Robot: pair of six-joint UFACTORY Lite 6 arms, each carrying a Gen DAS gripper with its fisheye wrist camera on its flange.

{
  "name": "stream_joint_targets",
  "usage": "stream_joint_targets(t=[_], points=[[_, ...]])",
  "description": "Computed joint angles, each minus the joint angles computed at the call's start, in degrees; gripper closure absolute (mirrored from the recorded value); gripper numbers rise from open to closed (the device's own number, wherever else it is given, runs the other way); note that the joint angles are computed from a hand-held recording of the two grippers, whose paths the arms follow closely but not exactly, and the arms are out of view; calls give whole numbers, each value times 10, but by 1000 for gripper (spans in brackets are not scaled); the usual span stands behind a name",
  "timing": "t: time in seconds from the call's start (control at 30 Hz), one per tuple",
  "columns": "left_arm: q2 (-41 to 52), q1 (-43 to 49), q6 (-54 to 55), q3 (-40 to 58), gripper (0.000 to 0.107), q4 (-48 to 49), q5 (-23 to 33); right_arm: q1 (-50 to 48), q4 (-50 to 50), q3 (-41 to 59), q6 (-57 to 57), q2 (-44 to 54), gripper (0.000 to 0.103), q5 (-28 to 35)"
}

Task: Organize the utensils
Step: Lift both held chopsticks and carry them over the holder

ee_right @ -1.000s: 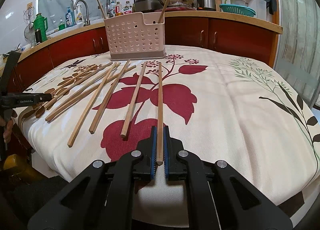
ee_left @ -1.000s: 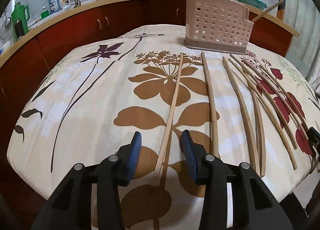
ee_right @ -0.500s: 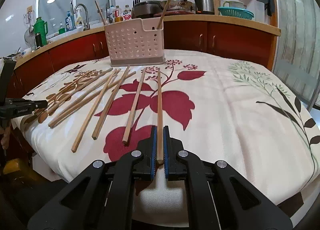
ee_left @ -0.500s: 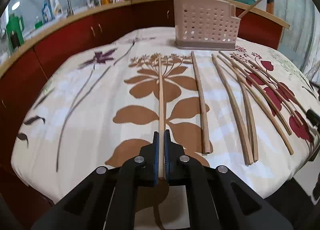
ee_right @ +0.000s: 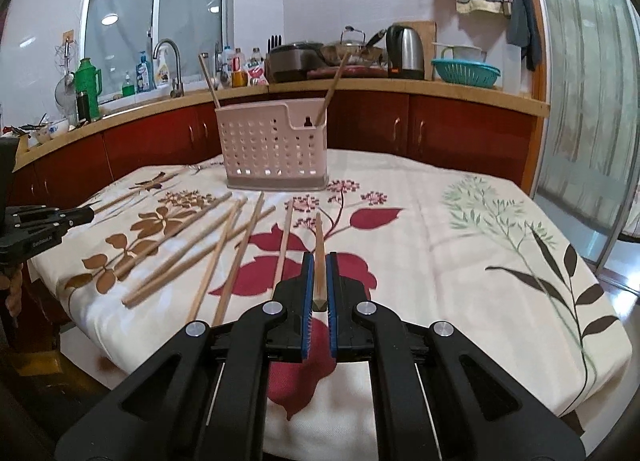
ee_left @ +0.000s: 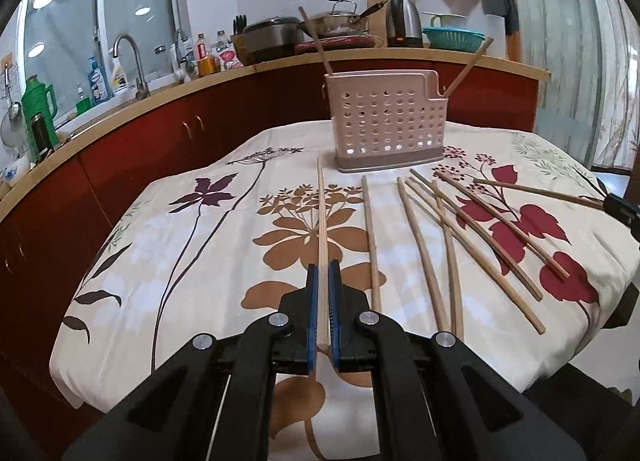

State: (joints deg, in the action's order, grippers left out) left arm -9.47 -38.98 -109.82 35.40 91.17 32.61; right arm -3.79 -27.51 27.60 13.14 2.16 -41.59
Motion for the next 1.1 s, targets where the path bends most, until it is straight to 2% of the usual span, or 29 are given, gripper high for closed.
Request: stream_joint_targets(t=[0.2,0.5,1.1], points=[[-3,0,-23,-12,101,10,-6,2,4,-7,-3,-7,96,-2],[-57,-21,-6,-13,101,-1,33,8,5,-18,6,-45,96,2],[-102,-39,39,13,101,-28,55,1,-59,5,100,-124,96,42]])
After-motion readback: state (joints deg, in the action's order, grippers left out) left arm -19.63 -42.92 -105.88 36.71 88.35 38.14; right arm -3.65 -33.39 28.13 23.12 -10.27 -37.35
